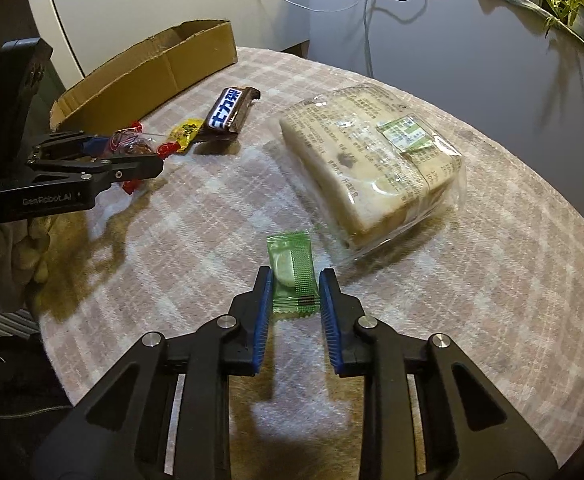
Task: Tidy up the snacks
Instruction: 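Grasp the green-wrapped packet with the right tool while the left tool grasps the red-wrapped candy bag, then carry the green packet with the right tool while the left tool carries the red candy bag into the box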
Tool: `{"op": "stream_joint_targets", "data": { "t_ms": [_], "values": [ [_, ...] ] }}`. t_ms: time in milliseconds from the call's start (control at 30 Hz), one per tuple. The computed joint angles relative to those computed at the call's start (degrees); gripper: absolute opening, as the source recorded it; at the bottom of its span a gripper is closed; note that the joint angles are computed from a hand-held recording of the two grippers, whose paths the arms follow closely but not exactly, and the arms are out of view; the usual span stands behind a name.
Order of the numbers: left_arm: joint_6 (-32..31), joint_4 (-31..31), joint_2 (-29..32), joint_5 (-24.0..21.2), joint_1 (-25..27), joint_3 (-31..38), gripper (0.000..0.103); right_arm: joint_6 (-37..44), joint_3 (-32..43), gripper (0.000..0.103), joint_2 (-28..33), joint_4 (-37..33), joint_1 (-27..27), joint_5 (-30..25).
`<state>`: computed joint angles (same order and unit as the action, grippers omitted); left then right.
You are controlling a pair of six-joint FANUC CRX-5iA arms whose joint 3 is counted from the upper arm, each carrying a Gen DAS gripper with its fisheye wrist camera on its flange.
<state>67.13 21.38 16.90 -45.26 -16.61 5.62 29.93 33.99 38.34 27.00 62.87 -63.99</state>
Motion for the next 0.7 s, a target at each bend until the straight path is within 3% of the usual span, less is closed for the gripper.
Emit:
{"op": "stream_joint_targets", "data": {
  "t_ms": [433,567,700],
  "values": [
    [-4.6,6.3,-4.8,3.8,2.0,-4.8,0.052,-0.8,3.2,0.024,0.2,4.6,0.7,0.0],
    [-4.9,6.8,-5.7,4.9,3.2,-5.4,0.052,2.3,9.5,0.024,3.2,5.5,0.2,-1.1],
    [-4.3,6.2,-6.3,6.0,4.5,-5.5,0.052,8.1,22.0,0.024,9.6,5.5,-0.6,-4.0]
  ]
}}
